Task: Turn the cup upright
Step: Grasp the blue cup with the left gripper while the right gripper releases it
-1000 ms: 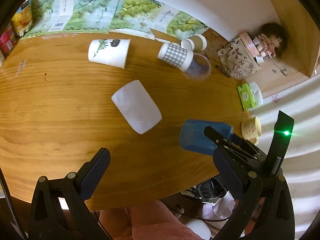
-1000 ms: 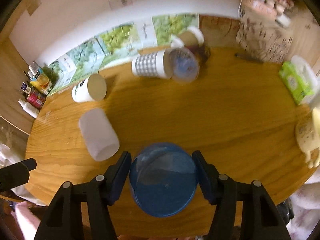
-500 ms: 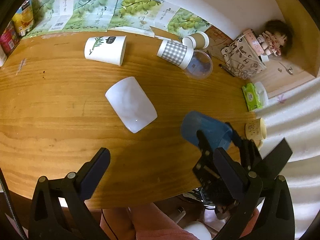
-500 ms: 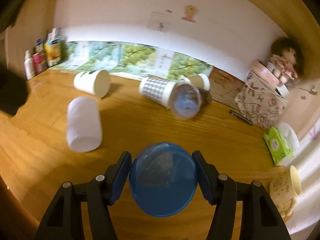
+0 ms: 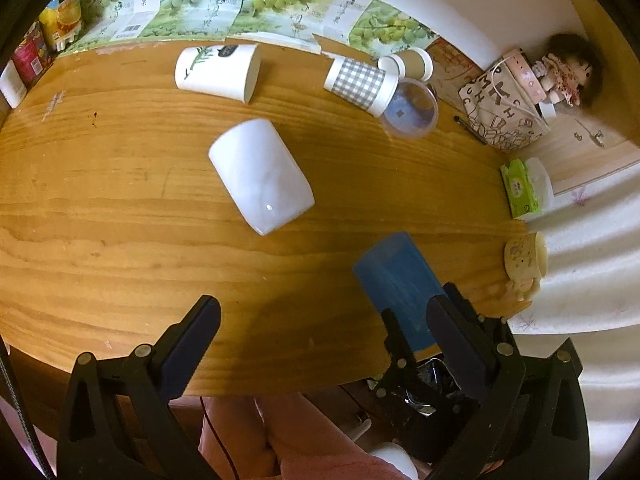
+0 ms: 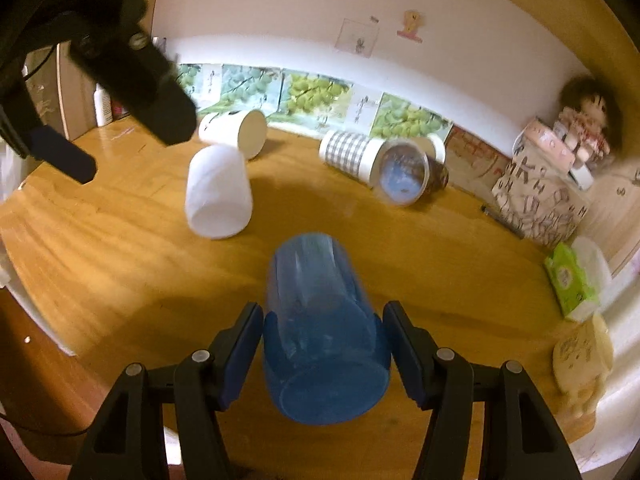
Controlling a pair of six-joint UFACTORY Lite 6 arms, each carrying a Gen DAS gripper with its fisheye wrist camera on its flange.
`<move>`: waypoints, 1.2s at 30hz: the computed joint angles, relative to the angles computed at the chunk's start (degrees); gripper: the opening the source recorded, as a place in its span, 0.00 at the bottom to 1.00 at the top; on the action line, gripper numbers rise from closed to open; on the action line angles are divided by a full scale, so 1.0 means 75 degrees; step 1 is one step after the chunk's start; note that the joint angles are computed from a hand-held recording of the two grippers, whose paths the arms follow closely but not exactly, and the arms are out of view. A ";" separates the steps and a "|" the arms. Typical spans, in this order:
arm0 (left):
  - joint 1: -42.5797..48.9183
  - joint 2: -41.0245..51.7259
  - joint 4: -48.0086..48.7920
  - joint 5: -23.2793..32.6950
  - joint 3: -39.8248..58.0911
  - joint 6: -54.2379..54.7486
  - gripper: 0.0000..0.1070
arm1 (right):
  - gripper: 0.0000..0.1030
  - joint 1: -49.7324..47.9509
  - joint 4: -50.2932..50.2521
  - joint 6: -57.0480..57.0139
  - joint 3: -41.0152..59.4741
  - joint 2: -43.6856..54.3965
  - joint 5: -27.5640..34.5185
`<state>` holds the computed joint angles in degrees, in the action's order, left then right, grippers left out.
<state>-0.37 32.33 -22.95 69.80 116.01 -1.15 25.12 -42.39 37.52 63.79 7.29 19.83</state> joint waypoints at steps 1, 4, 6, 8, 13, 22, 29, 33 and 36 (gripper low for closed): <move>-0.0064 -0.0033 0.0039 -0.0023 -0.0068 -0.0043 0.96 | 0.61 -0.0013 0.0152 -0.0151 -0.0118 -0.0070 -0.0033; -0.0280 -0.0093 0.0187 -0.0093 -0.0255 -0.0206 0.96 | 0.60 -0.0109 0.0882 -0.0891 -0.0339 -0.0152 -0.0094; -0.0408 -0.0143 0.0256 -0.0189 -0.0432 -0.0328 0.96 | 0.60 -0.0258 0.1806 -0.1784 -0.0531 -0.0243 -0.0272; -0.0526 -0.0151 0.0280 -0.0242 -0.0589 -0.0442 0.96 | 0.60 -0.0409 0.2625 -0.2557 -0.0729 -0.0358 -0.0422; -0.0796 -0.0042 0.0272 -0.0265 -0.0903 -0.0731 0.96 | 0.60 -0.0605 0.3798 -0.3680 -0.0805 -0.0428 -0.0579; -0.1150 0.0275 0.0272 -0.0401 -0.0976 -0.1143 0.96 | 0.62 -0.1092 0.6874 -0.7041 -0.0889 -0.0546 -0.0560; -0.1192 0.0611 0.0216 -0.0406 -0.0716 -0.1348 0.96 | 0.66 -0.1655 0.9467 -0.9664 -0.0705 -0.0425 -0.0020; -0.1235 0.0886 0.0191 -0.0373 -0.0422 -0.1462 0.96 | 0.66 -0.1776 0.9509 -0.9641 -0.0549 -0.0337 0.0334; -0.1280 0.1129 0.0124 -0.0329 -0.0178 -0.1596 0.95 | 0.68 -0.1971 1.0025 -1.0174 -0.0505 -0.0344 0.0691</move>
<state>-9.98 40.80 -22.02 67.33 114.68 -13.12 10.33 32.80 -38.78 60.00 4.71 25.02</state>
